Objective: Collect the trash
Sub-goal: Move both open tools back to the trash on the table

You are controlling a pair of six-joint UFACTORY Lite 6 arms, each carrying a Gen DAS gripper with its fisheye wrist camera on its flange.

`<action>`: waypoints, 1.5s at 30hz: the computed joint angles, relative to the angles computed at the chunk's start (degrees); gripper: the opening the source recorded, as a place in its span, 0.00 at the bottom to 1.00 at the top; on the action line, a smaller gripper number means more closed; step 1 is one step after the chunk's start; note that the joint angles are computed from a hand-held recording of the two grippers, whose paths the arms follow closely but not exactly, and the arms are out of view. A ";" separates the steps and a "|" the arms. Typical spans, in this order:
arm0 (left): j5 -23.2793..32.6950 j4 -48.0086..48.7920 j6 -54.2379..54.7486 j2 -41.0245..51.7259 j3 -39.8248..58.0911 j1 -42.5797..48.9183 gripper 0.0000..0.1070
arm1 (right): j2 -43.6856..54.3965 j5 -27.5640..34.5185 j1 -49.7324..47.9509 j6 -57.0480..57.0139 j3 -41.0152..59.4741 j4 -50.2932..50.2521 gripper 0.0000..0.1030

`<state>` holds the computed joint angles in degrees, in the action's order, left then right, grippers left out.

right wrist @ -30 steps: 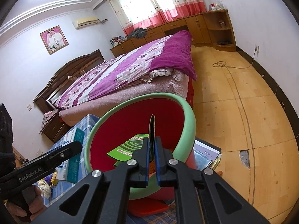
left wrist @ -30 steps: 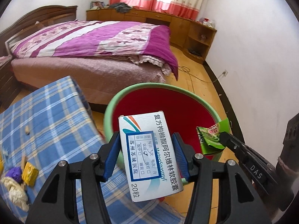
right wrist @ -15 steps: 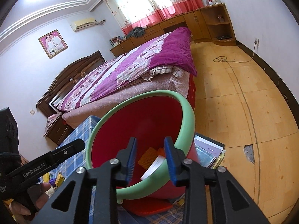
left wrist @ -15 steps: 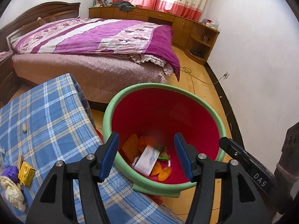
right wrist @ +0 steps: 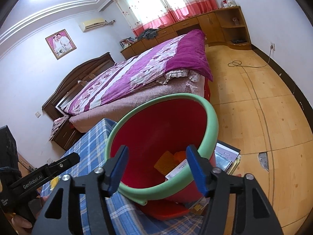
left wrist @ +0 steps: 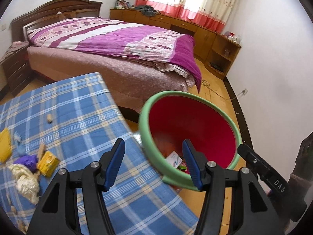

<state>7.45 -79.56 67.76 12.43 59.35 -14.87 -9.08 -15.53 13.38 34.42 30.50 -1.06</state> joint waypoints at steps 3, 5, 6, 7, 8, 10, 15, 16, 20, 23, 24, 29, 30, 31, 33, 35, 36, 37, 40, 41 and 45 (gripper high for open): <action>0.66 -3.14 3.40 -2.25 -2.33 2.57 0.57 | -0.13 1.07 2.21 -4.85 0.84 5.75 0.69; 1.21 -4.68 5.18 -3.50 -3.61 4.50 0.57 | -0.38 1.61 4.63 -11.94 1.29 13.63 0.73; 1.55 -5.62 6.27 -4.23 -4.35 5.59 0.57 | -0.24 1.79 5.23 -13.51 1.67 15.36 0.74; 1.88 -5.96 6.83 -4.84 -4.94 6.62 0.57 | -0.12 2.08 6.54 -17.24 2.18 19.50 0.75; 2.20 -6.43 7.55 -5.55 -5.65 7.70 0.57 | -0.02 2.34 7.63 -20.72 2.66 23.33 0.75; 2.95 -7.98 9.69 -6.85 -7.05 10.09 0.57 | 0.33 2.54 9.29 -25.46 3.44 28.51 0.76; 4.88 -9.00 12.53 -9.23 -9.66 16.56 0.57 | 1.96 2.49 13.77 -36.37 5.89 40.77 0.77; 5.26 -8.91 13.00 -9.52 -10.04 18.03 0.57 | 2.32 2.43 14.81 -39.05 6.45 43.76 0.78; 6.50 -8.08 14.30 -10.28 -10.92 23.39 0.57 | 4.14 2.08 18.28 -48.10 9.03 53.98 0.81; 7.36 -7.25 15.25 -9.82 -10.67 27.59 0.57 | 5.79 1.05 21.26 -54.77 11.06 61.47 0.81; 7.83 -7.40 16.11 -9.59 -10.56 29.20 0.57 | 6.22 0.98 21.72 -56.29 11.64 62.98 0.83; 8.51 -7.14 19.73 -6.68 -8.19 36.01 0.57 | 9.04 -0.71 25.45 -64.02 14.84 71.75 0.84; 8.58 -6.83 19.89 -6.03 -7.58 36.99 0.57 | 9.74 -1.03 26.18 -65.20 15.61 73.20 0.84; 8.92 -6.71 20.44 -5.16 -6.81 38.29 0.57 | 10.09 -1.22 26.69 -66.30 16.11 74.48 0.84; 8.92 -6.80 21.53 -2.94 -4.83 40.17 0.57 | 11.21 -1.64 27.68 -68.45 17.46 77.03 0.85; 8.68 -7.18 22.74 -0.60 -2.88 41.67 0.57 | 12.15 -1.97 28.37 -69.55 18.37 78.39 0.86; 8.43 -6.68 22.76 1.19 -1.43 42.50 0.57 | 12.85 -2.25 28.89 -70.42 19.04 79.46 0.86; 8.26 -6.29 22.70 2.65 -0.26 43.09 0.57 | 13.19 -2.35 29.10 -71.06 19.38 80.17 0.87; 6.97 -4.20 20.96 7.39 3.52 44.49 0.57 | 15.35 -2.56 29.83 -73.22 21.20 82.85 0.88; 6.61 -3.35 20.13 9.14 4.96 44.89 0.57 | 15.83 -2.52 29.93 -73.78 21.60 83.53 0.88; 5.73 2.19 14.72 15.52 10.39 45.93 0.57 | 18.49 -2.58 30.41 -77.71 24.16 87.98 0.88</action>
<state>13.17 -77.38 82.49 27.95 69.74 31.06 9.41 -18.11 43.80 -43.29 54.66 86.92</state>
